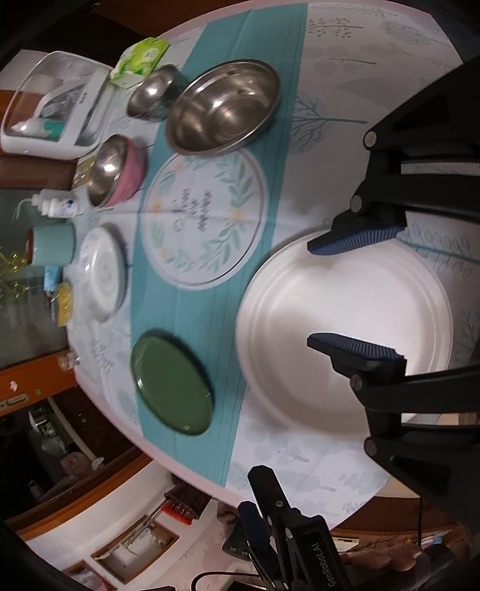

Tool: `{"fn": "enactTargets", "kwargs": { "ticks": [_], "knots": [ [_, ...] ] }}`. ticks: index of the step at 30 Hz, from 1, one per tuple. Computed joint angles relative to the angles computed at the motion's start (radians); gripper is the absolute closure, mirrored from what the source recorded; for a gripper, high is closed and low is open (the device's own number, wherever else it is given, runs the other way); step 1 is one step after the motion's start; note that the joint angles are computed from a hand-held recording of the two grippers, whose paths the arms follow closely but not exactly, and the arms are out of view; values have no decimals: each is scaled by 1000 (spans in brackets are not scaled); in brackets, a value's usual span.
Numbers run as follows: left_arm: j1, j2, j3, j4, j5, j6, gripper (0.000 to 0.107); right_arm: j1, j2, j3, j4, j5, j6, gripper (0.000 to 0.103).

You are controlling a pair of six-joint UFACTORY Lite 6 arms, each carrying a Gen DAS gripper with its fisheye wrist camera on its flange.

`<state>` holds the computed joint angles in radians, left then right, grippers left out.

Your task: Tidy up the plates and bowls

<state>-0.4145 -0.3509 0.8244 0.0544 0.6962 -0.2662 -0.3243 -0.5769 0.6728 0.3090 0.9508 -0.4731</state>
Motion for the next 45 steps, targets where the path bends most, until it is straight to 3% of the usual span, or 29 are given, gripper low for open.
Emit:
{"fn": "enactTargets", "kwargs": {
  "ticks": [9, 15, 21, 24, 36, 45],
  "knots": [
    [135, -13, 142, 26, 27, 116, 20, 106, 91, 163, 12, 2, 66, 59],
    [268, 100, 291, -9, -2, 238, 19, 156, 256, 363, 3, -27, 109, 59],
    [395, 247, 449, -145, -14, 402, 19, 151, 442, 588, 44, -11, 126, 58],
    [419, 309, 501, -169, -25, 433, 19, 152, 559, 715, 73, 1, 140, 49],
    [459, 750, 757, -249, -37, 559, 17, 263, 965, 969, 33, -44, 254, 49],
    [494, 1170, 1092, -342, 100, 606, 17, 295, 1255, 1116, 80, -31, 289, 49]
  ]
}}
